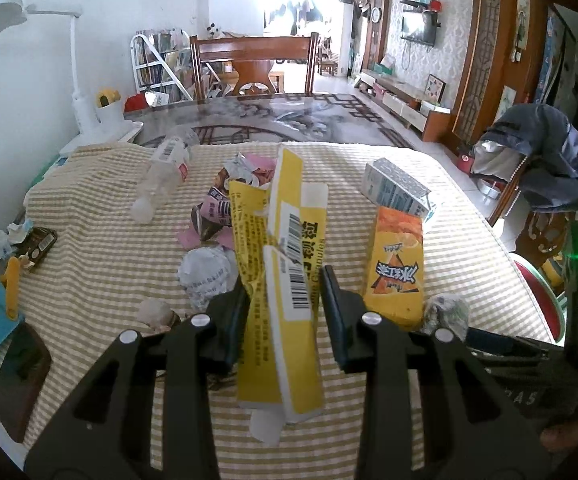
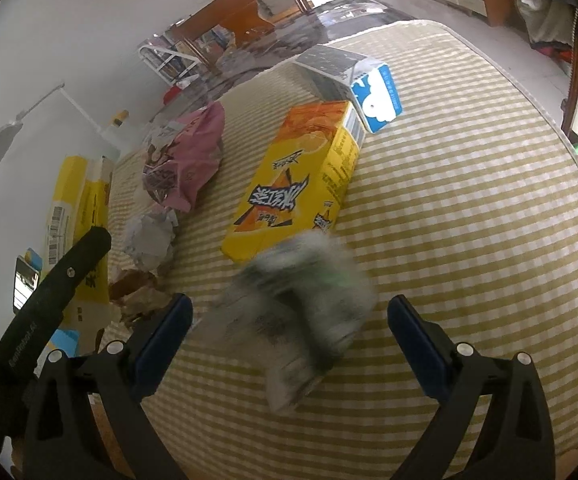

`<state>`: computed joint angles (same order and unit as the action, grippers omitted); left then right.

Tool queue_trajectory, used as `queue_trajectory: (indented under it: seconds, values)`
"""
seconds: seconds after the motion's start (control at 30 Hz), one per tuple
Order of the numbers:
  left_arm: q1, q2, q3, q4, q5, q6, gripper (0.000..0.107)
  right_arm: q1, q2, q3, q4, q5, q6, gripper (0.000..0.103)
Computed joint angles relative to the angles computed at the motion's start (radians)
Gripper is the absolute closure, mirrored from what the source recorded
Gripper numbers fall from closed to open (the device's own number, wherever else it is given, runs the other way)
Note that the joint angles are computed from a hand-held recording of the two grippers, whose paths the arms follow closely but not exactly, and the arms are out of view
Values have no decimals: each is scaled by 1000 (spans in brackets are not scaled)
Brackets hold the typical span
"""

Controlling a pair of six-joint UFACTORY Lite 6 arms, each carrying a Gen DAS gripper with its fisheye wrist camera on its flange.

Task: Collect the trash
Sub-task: 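Grasp the white patterned paper bag with the right tool while the left tool holds the wrapper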

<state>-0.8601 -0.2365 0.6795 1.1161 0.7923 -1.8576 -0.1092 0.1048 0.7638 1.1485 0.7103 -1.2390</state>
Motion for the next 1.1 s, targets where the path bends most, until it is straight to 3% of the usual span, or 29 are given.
queue_trajectory:
  seconds: [0.13,0.3,0.4,0.67,1.1]
  values:
    - [0,2,1,-11,-5,6,73,9,-17,-14,-9,-14,-4,8]
    - [11,11,1,-18,-22,12,73,106,-49,-29,-82,-139,82,9]
    - [27,34,5,-29,-46,22,73,150,-40,-25,-163,-179,152,26]
    - [47,89,8,-45,-97,18,73,228,-164,-117,-201,-330,130,43]
    - [64,127,10,-55,-129,23,73,273,-226,-166,-116,-418,15,45]
